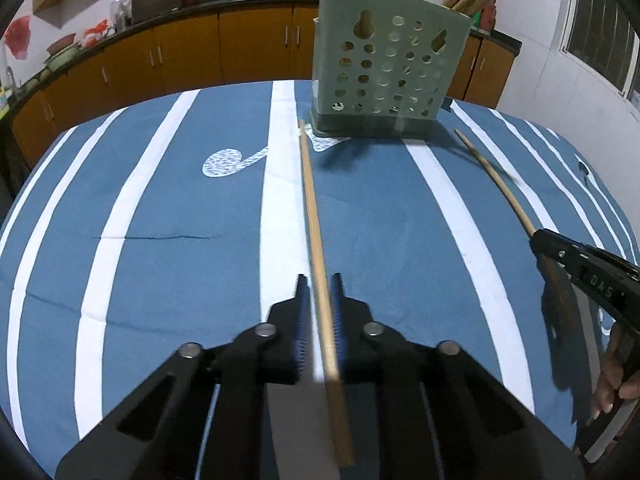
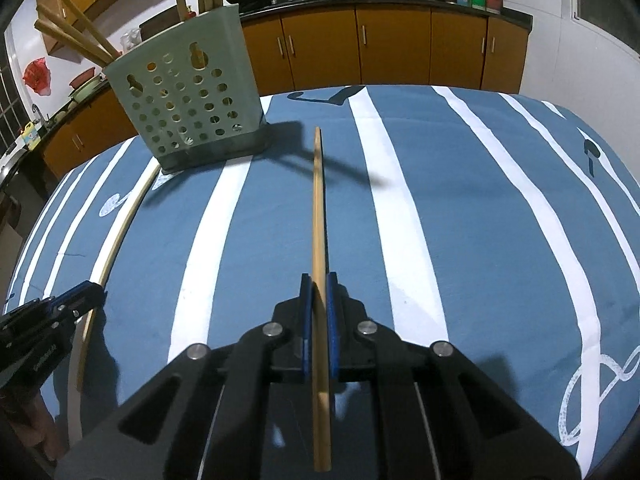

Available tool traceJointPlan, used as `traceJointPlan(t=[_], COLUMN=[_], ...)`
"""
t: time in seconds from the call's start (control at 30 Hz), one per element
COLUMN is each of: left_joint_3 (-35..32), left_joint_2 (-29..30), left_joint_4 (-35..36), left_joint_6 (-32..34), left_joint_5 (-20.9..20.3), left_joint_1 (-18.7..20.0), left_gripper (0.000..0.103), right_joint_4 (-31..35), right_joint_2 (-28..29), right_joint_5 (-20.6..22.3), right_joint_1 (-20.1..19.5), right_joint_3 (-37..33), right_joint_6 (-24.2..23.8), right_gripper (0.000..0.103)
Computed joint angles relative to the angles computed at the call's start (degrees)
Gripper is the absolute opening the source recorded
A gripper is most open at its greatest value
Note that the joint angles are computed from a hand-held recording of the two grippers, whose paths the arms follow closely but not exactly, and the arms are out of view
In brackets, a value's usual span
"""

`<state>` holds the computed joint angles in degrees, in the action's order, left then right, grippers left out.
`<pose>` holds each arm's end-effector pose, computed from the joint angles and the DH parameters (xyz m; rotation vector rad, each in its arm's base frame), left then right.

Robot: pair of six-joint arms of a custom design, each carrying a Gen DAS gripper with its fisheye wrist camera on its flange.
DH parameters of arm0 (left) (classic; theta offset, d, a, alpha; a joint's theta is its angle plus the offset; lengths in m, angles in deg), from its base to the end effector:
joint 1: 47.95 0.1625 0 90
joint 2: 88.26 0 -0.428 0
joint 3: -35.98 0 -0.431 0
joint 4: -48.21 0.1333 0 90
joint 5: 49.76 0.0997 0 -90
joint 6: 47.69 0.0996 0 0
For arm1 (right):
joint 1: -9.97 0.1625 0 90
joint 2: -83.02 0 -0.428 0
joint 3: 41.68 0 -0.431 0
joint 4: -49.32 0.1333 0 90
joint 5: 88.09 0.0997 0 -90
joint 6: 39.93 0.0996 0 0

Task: Organize utensils
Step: 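Grasp a chopstick with the right gripper while the left gripper grasps another, then hold both grasped chopsticks on the cloth, aligning them along the fingers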

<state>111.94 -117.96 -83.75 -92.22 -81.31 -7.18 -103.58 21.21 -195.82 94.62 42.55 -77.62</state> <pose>-0.4371 -0.6650 0.0037 0.1395 2.2471 -0.8614 0.0337 -0.7444 0.3679 0.5606 -2.4521 0.7177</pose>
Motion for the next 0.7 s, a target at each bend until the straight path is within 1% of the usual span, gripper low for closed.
traceJointPlan(t=[0.13, 0.27, 0.4, 0.5, 0.7], left_joint_3=[0.6, 1.8, 2.5, 2.5, 2.7], left_joint_2=[-1.3, -3.6, -5.0, -5.4, -5.3], left_joint_4=[1.7, 6.0, 9.1, 10.1, 10.1], left_joint_6=[-2.9, -7.9, -11.1, -11.9, -10.9], left_joint_5=[1.1, 3.4, 5.1, 6.1, 7.4], left_joint_1=[0.7, 1.7, 2.6, 2.9, 3.1], left_gripper=[0.008, 0.008, 0.008, 0.008, 0.008], right_joint_4=[-0.4, -0.7, -1.2, -1.3, -2.1], right_joint_2=[0.1, 0.6, 1.3, 1.8, 3.0], right_joint_5=[0.1, 0.0, -0.4, -0.8, -1.9], right_joint_1=[0.1, 0.1, 0.3, 0.4, 0.5], right_joint_3=[-0.2, -0.9, -1.6, -2.1, -3.2], right_joint_6=[-0.5, -0.7, -0.9, -1.1, -1.5], right_gripper=[0.009, 0.009, 0.009, 0.009, 0.009])
